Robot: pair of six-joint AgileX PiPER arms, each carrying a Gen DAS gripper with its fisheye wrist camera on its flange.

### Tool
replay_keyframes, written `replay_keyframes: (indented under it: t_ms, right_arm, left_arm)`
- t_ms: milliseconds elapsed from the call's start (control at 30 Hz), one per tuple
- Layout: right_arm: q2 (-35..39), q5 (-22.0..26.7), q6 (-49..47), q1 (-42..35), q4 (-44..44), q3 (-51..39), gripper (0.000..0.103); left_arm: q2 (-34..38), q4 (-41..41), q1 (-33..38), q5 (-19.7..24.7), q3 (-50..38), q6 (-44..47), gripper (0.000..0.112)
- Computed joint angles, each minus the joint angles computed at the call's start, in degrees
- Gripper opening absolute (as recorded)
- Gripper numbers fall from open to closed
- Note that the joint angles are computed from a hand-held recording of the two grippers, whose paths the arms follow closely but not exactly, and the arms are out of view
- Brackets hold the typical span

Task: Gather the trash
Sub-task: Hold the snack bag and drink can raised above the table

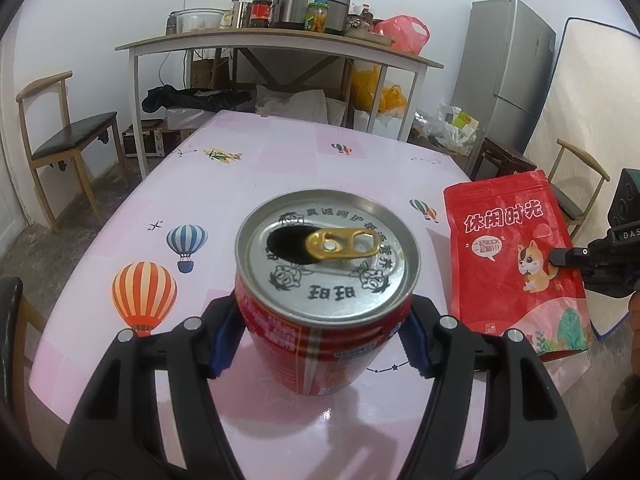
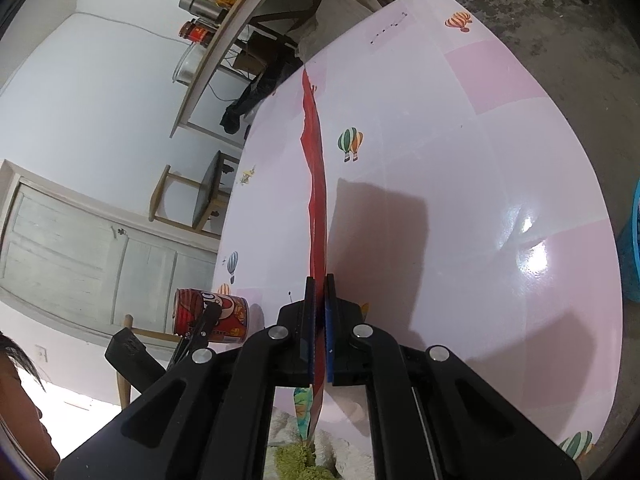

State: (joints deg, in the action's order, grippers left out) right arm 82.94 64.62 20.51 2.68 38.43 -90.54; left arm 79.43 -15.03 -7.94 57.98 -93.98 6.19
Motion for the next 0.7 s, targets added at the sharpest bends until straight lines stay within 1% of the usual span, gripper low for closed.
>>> replay_keyframes:
  t_ms: [700]
  right_arm:
    - [-3.58, -0.16, -3.13, -4.27, 3.87, 3.0, 0.004]
  left_arm:
    - [-0.78, 0.05, 0.06, 0.4, -0.86, -0.01, 0.063]
